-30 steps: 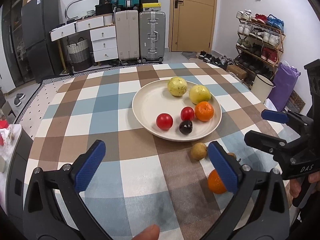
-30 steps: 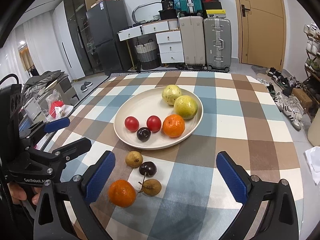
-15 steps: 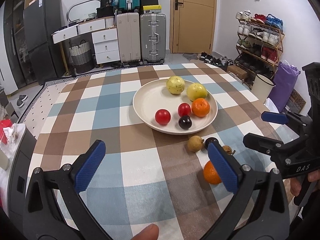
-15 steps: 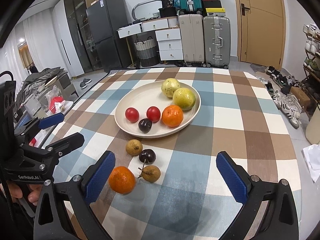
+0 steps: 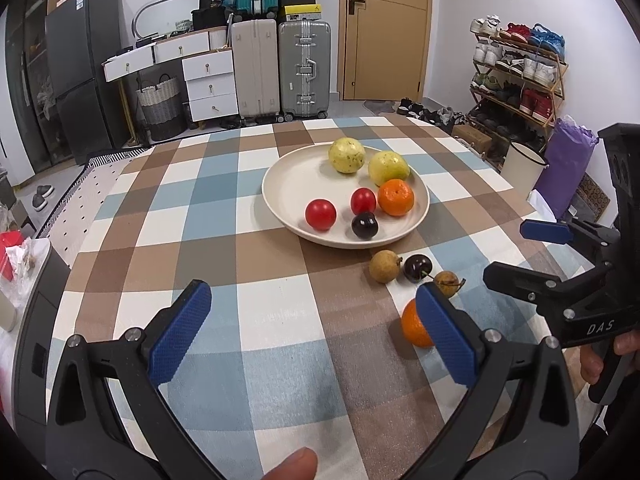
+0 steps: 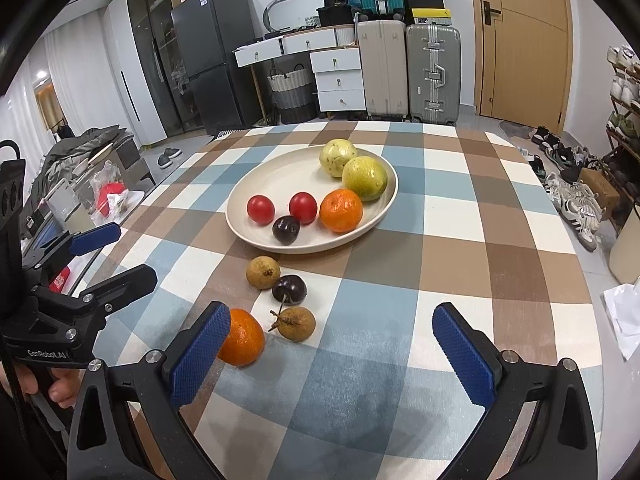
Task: Organize fruits
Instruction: 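Withdraw both grippers from the plate toward the remaining fruits, then grasp the mandarin with the left gripper while the right gripper grasps a brown pear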
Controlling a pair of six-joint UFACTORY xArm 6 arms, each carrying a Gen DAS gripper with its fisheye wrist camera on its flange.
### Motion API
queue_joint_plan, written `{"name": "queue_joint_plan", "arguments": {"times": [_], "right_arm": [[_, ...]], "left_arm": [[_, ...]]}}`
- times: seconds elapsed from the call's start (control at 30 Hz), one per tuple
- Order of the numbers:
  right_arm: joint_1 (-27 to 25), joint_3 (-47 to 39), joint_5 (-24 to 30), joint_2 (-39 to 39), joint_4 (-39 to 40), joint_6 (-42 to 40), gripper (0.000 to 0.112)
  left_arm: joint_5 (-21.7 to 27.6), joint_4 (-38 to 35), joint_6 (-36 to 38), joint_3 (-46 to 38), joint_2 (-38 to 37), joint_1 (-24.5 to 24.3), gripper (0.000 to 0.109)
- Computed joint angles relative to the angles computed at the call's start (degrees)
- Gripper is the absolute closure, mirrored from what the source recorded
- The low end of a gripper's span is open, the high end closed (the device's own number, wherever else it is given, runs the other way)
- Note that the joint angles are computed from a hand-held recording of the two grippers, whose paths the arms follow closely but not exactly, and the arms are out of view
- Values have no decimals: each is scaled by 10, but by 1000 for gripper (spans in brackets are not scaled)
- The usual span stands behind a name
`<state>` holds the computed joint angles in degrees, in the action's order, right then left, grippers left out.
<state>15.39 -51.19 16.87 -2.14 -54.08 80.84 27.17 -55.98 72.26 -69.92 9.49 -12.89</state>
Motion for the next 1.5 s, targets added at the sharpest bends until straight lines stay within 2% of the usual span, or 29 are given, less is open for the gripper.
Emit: {"name": "queue_joint_plan", "arguments": {"times": [0.23, 0.53, 1.03, 1.1, 1.27, 1.37, 1.5], "right_arm": [[1, 6, 4, 6, 47, -44, 10], [5, 9, 37, 20, 141, -132, 10], [0, 16, 44, 20, 136, -130, 10], [-1, 18, 45, 19, 134, -128, 10], [-4, 23, 40, 18, 133, -123, 10], [-5, 25, 35, 17, 128, -121, 10], [-6, 24, 30, 20, 130, -126, 11]], "left_arm": [[10, 12, -6, 8, 1, -1, 7], [24, 25, -13, 14, 2, -10, 7], [59, 70, -39, 12, 19, -32, 7], [70, 80, -45, 8, 24, -34, 10], [83, 96, -52, 1, 34, -40, 29], [112, 87, -43, -8, 39, -36, 43], [132, 66, -22, -9, 37, -32, 55]]}}
